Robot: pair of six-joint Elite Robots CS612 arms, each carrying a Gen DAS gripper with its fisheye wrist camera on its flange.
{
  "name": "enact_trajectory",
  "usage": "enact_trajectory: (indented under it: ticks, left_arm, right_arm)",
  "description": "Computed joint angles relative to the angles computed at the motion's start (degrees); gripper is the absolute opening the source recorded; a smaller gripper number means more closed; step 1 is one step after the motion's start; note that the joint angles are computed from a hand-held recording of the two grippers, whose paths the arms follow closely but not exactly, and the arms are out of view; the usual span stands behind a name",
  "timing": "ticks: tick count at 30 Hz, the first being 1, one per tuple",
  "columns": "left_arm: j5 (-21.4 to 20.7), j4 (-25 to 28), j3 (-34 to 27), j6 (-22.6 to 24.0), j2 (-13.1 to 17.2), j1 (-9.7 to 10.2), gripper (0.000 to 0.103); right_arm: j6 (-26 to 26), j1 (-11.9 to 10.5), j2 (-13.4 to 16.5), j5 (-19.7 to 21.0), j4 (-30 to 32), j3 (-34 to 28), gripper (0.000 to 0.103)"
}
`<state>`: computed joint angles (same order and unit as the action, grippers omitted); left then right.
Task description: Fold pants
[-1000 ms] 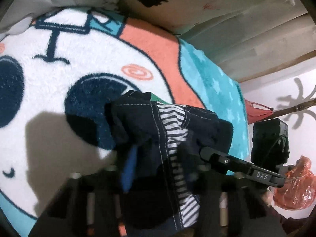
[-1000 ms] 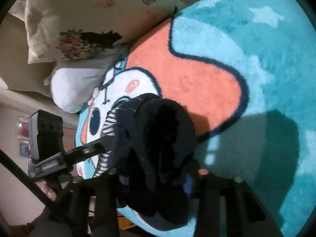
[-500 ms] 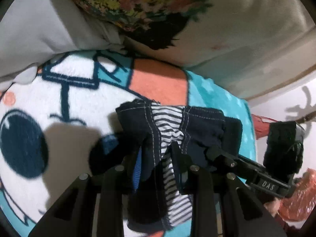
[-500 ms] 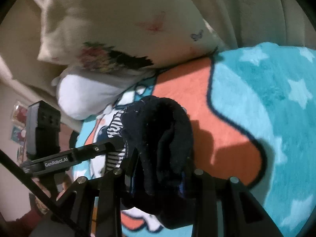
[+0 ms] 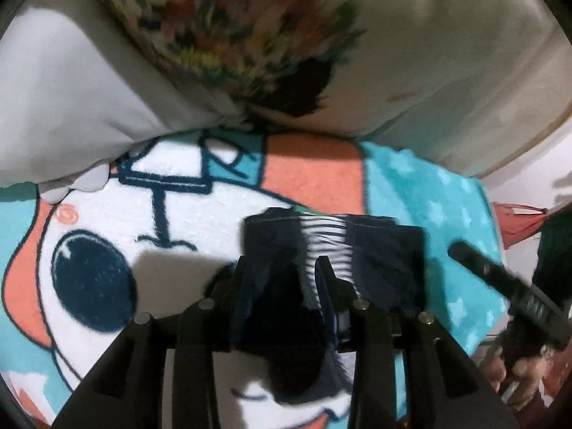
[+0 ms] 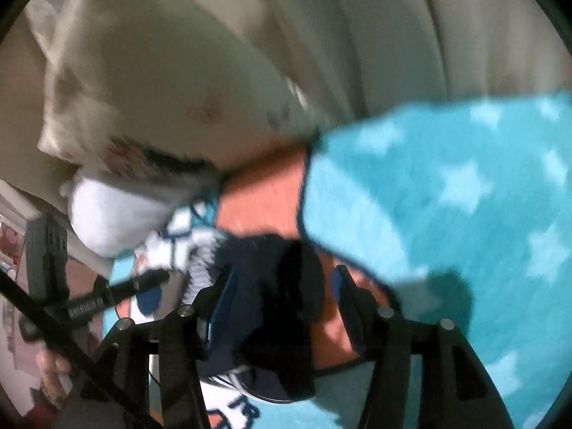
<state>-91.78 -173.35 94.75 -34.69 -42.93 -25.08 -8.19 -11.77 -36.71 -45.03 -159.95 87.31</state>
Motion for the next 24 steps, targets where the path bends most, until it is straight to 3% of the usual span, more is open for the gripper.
enact_trajectory:
  ticks: [3, 5, 7, 9, 11, 14, 17, 20, 24]
  left_arm:
    - [-5.23, -4.29, 1.64, -2.73, 0.19, -0.27, 0.034]
    - [-7.96, -2.75, 0.38, -3.27, 1.62, -0.68, 0.034]
    - [-7.19, 1.71, -0.76, -2.34, 2.71, -1.41, 0.034]
    - [-6.24, 2.01, -1.0, -0.96, 3.49, -1.82, 0.036]
    - [-4.31, 2.04, -0.89, 0.49, 3.5, -2.22, 0.04]
    - [-5.01, 2.6, -0.73, 0.54, 2.87, -1.99, 0.04]
    - [-6.06, -0.94, 1.67, -0.09, 1.1, -1.48, 0.04]
    - [-5.28, -4.52, 4.08, -2.27, -0.42, -0.87, 0.044]
    - [-5.05, -5.57, 4.82, -5.37, -0.36, 0.04, 0.045]
  right_arm:
    - [-2.48, -0.02, 0.6, 6.21, 6.58, -1.86, 0.049]
    - [-3.52, 0.35, 1.61, 6.63, 11.17, -3.39, 0.048]
    - [-2.74, 1.3, 2.8, 2.4, 13.58, -4.83, 0.047]
    - [-3.26, 2.02, 3.67, -2.4, 15.89, -5.82, 0.046]
    - [-3.44, 2.55, 4.25, -6.9, 16.71, -6.26, 0.055]
    - [-2.06, 1.74, 3.63, -4.49, 15.44, -5.18, 0.058]
    - [-2.13, 1.03, 1.55, -3.84, 9.83, -2.19, 0.058]
    - [-3.19, 0.5, -0.95, -3.43, 3.72, 1.57, 0.05]
    - [-9.25, 0.76, -2.28, -1.72, 7.15, 3.45, 0.047]
